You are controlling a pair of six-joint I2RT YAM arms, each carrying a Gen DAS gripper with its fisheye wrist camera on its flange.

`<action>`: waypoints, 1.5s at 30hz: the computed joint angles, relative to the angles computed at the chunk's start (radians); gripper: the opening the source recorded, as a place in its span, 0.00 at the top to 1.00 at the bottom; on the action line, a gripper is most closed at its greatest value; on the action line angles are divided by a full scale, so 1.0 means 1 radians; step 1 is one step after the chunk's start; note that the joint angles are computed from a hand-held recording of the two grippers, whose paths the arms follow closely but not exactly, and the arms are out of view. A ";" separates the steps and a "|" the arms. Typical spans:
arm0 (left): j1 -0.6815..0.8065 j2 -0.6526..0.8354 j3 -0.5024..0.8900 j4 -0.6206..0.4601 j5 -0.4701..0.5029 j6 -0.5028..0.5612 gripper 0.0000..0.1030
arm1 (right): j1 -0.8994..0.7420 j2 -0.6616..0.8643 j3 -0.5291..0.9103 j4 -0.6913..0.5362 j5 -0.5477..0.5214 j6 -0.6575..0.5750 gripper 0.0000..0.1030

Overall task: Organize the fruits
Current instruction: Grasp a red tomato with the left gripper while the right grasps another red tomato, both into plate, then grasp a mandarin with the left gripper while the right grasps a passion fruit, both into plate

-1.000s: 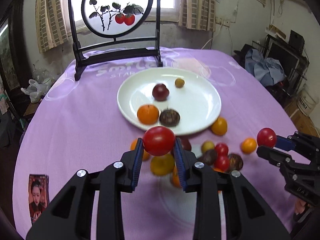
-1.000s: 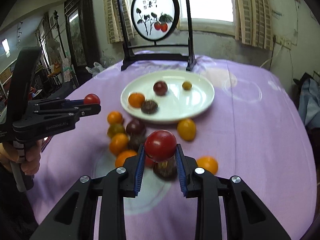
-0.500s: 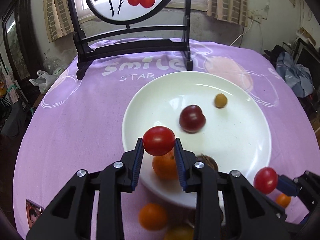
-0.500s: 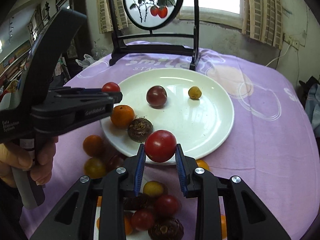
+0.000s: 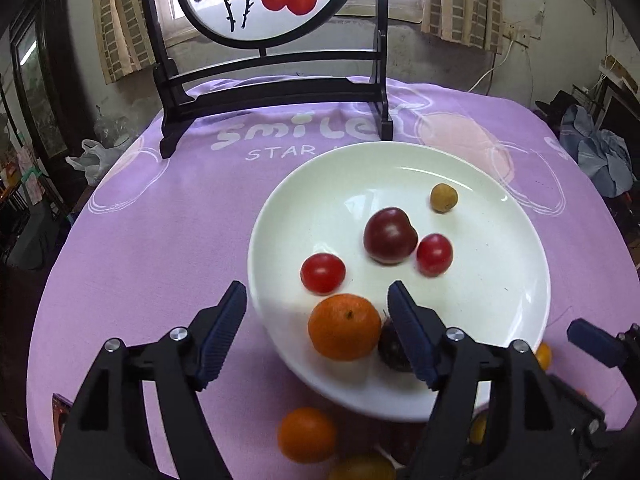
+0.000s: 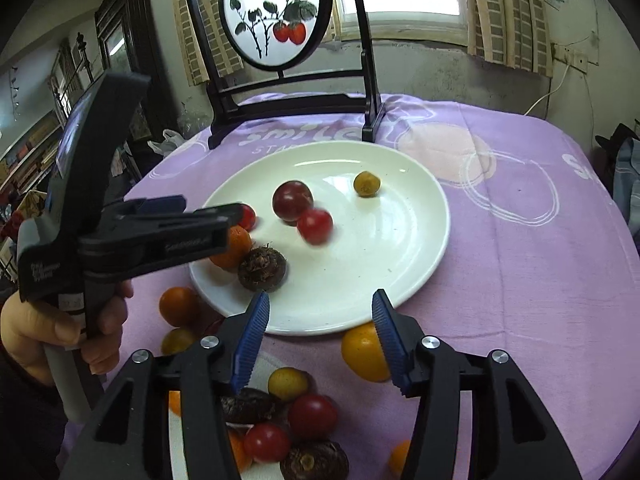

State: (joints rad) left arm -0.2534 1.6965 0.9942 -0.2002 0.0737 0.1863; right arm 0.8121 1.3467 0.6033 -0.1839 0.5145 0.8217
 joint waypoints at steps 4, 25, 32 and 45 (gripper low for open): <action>0.047 -0.142 -0.117 -0.005 0.048 0.022 0.21 | 0.069 -0.114 -0.050 -0.082 0.068 0.085 0.43; 0.207 -0.554 -0.528 -0.110 0.217 0.169 0.15 | 0.506 -0.028 -0.138 -0.274 0.151 0.582 0.42; 0.224 -0.525 -0.543 -0.074 0.253 0.191 0.14 | 0.449 0.068 -0.106 -0.207 0.085 0.478 0.42; 0.231 -0.434 -0.513 -0.051 0.291 0.205 0.13 | 0.317 0.216 0.022 -0.199 0.049 0.269 0.40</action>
